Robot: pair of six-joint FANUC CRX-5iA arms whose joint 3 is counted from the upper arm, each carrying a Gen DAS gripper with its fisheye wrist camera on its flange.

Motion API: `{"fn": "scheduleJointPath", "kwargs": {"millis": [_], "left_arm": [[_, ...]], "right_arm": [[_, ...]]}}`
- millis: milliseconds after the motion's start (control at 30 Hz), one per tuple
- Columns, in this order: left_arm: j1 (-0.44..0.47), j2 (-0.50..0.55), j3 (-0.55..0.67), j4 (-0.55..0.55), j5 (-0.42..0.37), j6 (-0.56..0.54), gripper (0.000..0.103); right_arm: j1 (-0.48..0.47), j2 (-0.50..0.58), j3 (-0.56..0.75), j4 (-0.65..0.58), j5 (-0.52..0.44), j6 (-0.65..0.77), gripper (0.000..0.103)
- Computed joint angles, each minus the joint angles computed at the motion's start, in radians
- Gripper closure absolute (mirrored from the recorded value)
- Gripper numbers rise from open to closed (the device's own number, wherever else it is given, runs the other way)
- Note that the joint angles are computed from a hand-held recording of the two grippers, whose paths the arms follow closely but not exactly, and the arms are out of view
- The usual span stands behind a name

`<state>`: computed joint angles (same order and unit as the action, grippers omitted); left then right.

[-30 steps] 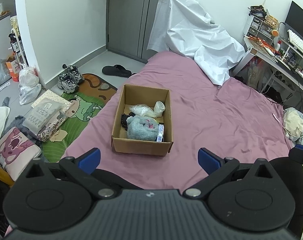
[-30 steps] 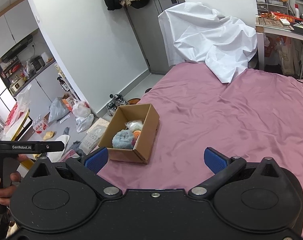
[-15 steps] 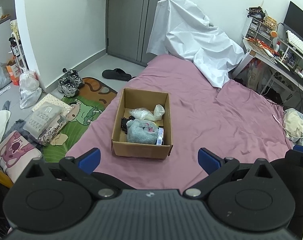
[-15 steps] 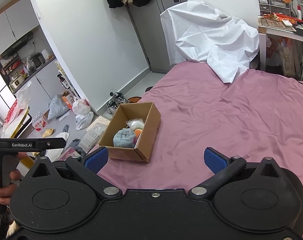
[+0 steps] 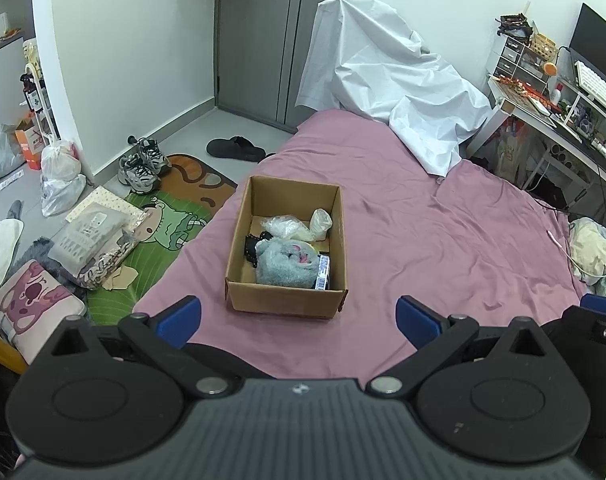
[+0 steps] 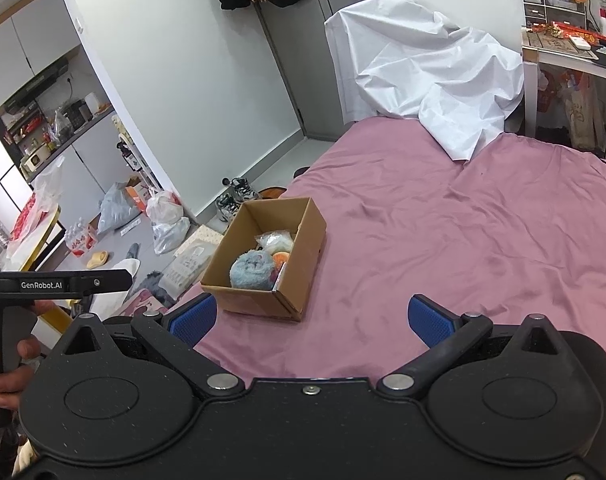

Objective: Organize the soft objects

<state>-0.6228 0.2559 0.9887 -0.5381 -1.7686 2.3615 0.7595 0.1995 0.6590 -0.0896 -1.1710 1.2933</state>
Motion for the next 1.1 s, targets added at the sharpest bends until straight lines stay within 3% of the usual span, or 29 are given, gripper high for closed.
{"fn": "scheduleJointPath", "kwargs": {"millis": [533, 1100], "left_arm": [[0.008, 0.002, -0.015, 0.013, 0.006, 0.017, 0.0], [0.047, -0.034, -0.123, 0.07, 0.075, 0.034, 0.0]], "right_arm": [[0.015, 0.0, -0.009, 0.02, -0.002, -0.005, 0.0], [0.023, 0.025, -0.009, 0.034, 0.014, -0.042, 0.0]]}}
